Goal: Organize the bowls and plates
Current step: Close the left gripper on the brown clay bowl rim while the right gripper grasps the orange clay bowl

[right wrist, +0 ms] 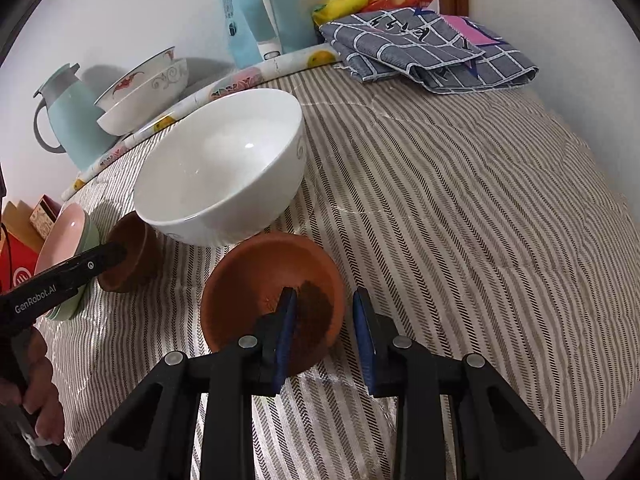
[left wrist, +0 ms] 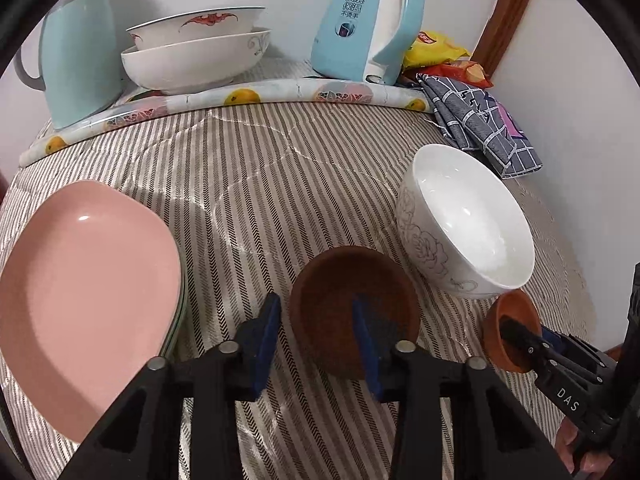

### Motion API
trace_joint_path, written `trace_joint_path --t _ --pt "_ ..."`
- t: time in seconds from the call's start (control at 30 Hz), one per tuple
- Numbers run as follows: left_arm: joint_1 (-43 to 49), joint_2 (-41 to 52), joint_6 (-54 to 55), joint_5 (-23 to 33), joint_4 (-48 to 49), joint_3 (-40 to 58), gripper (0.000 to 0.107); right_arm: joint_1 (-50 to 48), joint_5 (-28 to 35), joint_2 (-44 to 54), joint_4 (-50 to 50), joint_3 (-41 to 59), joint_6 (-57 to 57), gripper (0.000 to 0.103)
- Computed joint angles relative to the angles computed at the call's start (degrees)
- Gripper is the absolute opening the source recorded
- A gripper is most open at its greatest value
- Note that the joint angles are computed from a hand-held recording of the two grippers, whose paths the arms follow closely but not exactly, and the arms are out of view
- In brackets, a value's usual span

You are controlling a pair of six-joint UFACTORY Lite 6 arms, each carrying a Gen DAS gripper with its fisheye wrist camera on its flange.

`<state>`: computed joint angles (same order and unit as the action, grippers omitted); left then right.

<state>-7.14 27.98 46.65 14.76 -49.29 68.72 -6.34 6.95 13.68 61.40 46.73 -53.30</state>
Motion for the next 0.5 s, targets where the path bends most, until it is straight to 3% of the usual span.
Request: trace_joint_path --t 0.2,0.27,0.4,0.5 --pt "-0.23 2.48 1.57 -0.1 -2.63 1.56 0.023 0.27 0.05 0.64 -5.63 0.83 5.37 0.026" --pt "-0.71 3.39 -0.17 -0.88 -0.5 1.88 0.018 -0.28 0.79 0.82 -3.39 1.0 2.88 0.026" --pt "1.2 3.75 7.3 1.64 -8.09 1.94 0.017 0.68 -1.36 0.03 7.01 -0.54 -6.96 0.026" --pt "1.62 3.71 10.71 1.79 -12.37 1.38 0.016 0.62 -1.43 -0.05 9.29 -0.66 -8.7 0.026"
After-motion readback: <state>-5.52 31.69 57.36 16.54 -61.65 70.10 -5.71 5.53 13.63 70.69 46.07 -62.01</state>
